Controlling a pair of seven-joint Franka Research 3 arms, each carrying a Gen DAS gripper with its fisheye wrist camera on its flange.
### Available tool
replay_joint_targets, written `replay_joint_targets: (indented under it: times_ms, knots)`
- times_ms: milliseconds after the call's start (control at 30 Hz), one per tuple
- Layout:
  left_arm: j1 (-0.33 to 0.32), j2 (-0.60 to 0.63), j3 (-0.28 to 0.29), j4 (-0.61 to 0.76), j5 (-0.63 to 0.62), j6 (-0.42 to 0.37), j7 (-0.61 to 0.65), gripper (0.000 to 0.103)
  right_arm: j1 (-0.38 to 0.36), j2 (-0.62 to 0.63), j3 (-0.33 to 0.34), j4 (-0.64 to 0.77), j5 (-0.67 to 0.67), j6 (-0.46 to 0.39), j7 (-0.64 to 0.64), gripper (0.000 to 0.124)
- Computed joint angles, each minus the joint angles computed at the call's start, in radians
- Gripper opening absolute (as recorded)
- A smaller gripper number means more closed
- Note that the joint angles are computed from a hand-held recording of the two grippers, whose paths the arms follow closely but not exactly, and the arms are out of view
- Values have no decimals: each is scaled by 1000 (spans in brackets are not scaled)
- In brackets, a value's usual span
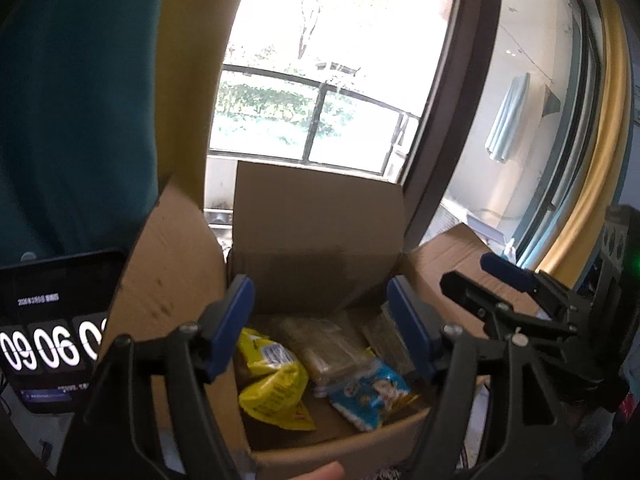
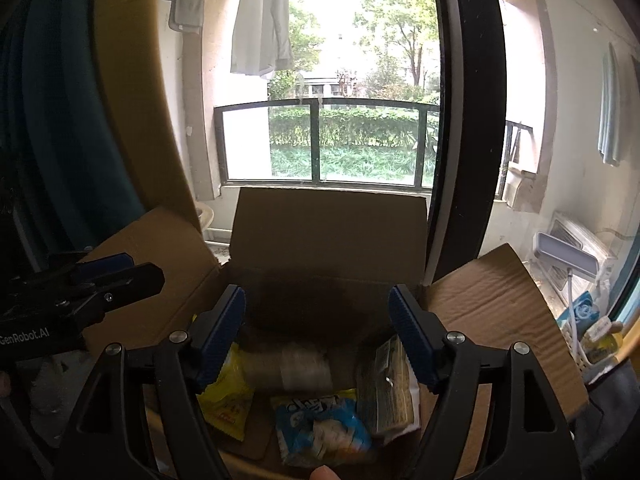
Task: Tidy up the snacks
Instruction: 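Withdraw both grippers from the box back toward the snack pile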
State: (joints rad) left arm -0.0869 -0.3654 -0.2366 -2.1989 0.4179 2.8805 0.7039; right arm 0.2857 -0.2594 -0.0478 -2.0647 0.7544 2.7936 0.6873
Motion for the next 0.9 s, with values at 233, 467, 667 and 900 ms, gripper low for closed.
replay_joint_targets:
  times_ms: [233,467,667,900]
  knots:
    - [-36,-101,-1,-78,-34,-2,-3,72,8,-114,-6,-94,-14,-2,9,77]
    - [-58,-203,-26,-141,-42,-28,-10,72,25,-241,-24,-195,-49,-12,24,77]
    - [-77,-274,-41,-193,-44,-33,-15,72,45,-329,-44,-264,-62,-19,36,77]
    - [-101,-352,-53,-250,-44,-72,-15,72,45,-416,-53,-336,-90,-43,57,77]
